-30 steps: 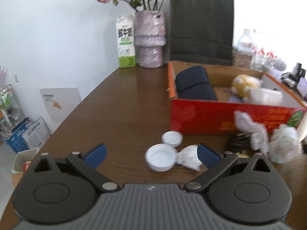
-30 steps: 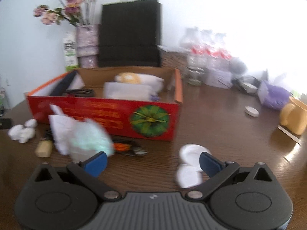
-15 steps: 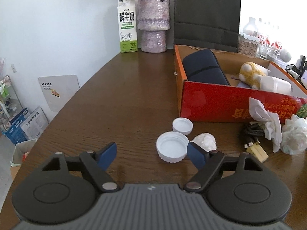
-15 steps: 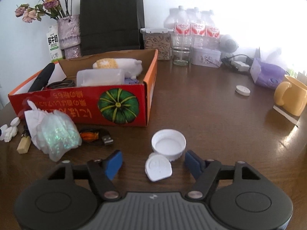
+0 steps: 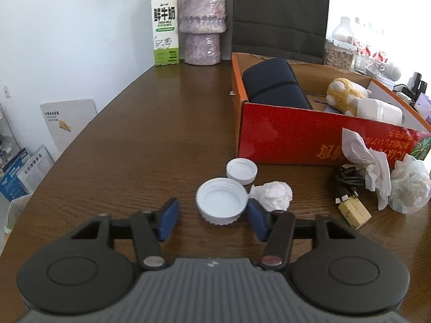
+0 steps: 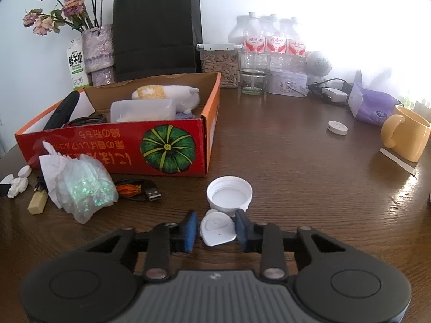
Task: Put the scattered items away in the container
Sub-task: 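Grasp the large white bottle cap with the left tool while the right tool grasps a white cap, then carry both white caps into the box and open both tools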
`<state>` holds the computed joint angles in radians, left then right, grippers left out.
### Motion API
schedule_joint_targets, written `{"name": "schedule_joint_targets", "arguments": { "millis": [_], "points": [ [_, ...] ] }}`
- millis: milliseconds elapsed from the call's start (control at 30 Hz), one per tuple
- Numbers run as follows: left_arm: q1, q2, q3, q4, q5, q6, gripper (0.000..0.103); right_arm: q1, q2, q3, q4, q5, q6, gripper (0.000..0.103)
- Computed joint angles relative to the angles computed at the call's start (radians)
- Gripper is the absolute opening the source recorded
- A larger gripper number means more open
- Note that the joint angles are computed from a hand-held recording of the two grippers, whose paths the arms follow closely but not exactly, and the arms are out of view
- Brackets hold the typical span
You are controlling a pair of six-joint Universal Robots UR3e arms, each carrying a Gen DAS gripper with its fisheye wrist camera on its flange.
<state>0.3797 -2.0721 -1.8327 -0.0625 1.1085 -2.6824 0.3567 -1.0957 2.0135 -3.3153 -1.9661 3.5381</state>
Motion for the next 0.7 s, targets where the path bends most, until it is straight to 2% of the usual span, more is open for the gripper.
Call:
{"name": "schedule_joint_targets", "arguments": {
  "millis": [67,400,700],
  "points": [
    [-0.002,-0.003,0.004,0.002,-0.005,0.003,0.041,0.0,-0.001,0.002,-0.003,0.002,0.0,0.026],
    [0.007,0.041,-0.058,0.071,-0.003,0.006,0.041,0.031,-0.018,0.008,-0.007,-0.027,0.008,0.026],
    [0.039,0.157,-0.139,0.12,-0.079,-0.003,0.041,0.076,-0.063,-0.041,-0.006,-0.063,-0.034,0.026]
  ]
}}
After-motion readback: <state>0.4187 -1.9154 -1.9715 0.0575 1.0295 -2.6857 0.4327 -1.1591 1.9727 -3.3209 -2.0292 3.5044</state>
